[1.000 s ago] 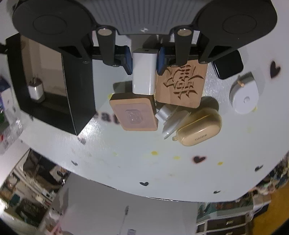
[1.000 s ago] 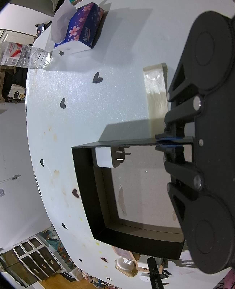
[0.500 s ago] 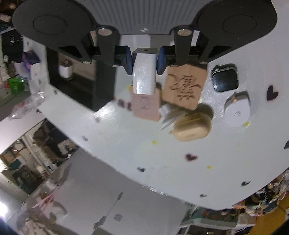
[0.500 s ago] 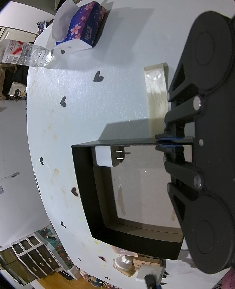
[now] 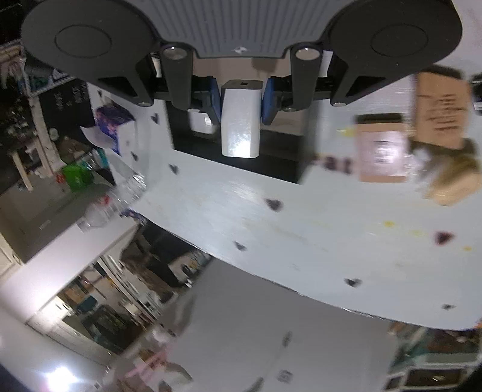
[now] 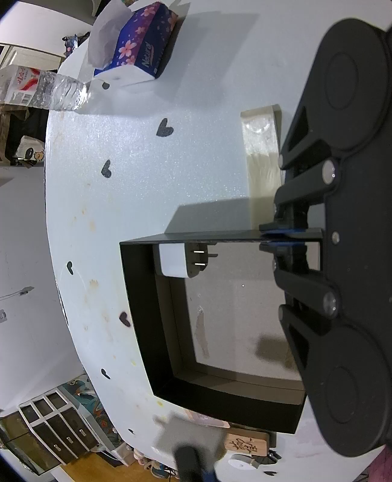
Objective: Organize rigid objects
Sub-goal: 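Lower the white rectangular charger into the box beside the cube charger, release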
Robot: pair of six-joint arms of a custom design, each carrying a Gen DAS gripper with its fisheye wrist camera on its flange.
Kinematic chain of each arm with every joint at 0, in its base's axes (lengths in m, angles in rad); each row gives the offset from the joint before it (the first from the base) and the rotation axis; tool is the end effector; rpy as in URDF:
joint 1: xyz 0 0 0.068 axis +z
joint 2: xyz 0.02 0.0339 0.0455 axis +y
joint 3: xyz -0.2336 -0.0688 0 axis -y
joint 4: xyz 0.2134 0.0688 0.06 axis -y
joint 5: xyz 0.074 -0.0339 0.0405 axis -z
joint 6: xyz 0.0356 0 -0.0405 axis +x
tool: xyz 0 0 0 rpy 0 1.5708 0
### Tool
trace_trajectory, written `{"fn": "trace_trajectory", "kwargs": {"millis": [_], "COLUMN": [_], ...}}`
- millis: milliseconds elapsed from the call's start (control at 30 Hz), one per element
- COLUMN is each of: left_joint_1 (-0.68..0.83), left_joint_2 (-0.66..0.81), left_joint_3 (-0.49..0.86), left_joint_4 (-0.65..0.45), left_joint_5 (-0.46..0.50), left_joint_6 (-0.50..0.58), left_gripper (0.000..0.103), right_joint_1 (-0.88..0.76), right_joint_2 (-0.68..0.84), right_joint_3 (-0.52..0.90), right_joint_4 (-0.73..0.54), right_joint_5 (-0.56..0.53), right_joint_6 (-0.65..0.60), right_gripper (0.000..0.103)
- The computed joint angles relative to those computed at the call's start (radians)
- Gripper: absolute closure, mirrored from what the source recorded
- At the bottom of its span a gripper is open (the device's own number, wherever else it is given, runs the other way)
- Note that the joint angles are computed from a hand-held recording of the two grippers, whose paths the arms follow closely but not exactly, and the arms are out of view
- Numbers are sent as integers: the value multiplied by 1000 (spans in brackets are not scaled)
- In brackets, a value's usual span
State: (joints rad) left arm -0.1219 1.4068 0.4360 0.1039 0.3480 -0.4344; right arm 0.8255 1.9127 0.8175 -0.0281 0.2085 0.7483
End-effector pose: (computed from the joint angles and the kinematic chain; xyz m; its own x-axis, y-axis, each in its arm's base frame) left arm 0.2183 -0.0390 0.1198 -0.8267 -0.2973 -0.4777 -0.0160 0.8611 -0.5082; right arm 0.2065 0.2129 0.0732 -0.8959 0.0107 -0.4441 -0.0664 0.9853 0.1577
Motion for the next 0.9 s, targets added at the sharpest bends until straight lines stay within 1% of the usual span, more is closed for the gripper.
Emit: {"fn": "trace_trajectory", "kwargs": {"millis": [100, 233, 333, 433, 567, 633, 667, 733, 800, 867, 900], "left_joint_1": [-79, -181, -212, -210, -178, -176, -180, -177, -179, -181, -183], "left_joint_2": [148, 324, 433, 508, 612, 646, 660, 678, 667, 651, 638], "left_joint_3": [54, 137, 189, 208, 223, 228, 235, 228, 231, 242, 238], "left_joint_4": [88, 165, 215, 279, 367, 384, 379, 405, 381, 337, 325], "left_joint_5": [-13, -97, -124, -105, -22, -24, -37, -31, -50, -75, -91], "left_joint_6": [-52, -98, -130, -165, -259, -279, -277, -260, -242, -218, -209], "left_gripper": [74, 73, 73, 73, 73, 73, 73, 73, 71, 58, 57], "right_joint_1": [0, 1, 1, -2, -5, -8, -9, -9, -11, -13, -14], "right_joint_2": [-1, -1, 1, 1, 0, 0, -1, -1, -1, -1, -1], "right_joint_3": [2, 0, 2, 0, -6, -6, -6, -8, -10, -11, -11], "right_joint_4": [-3, -1, -3, 1, 8, 9, 9, 12, 16, 17, 18], "right_joint_5": [1, 1, 0, -3, -8, -11, -12, -14, -18, -21, -22], "right_joint_6": [2, 9, 9, 4, 1, -3, -5, -8, -10, -13, -13], "right_gripper": [97, 97, 97, 97, 97, 97, 97, 97, 97, 97, 97]}}
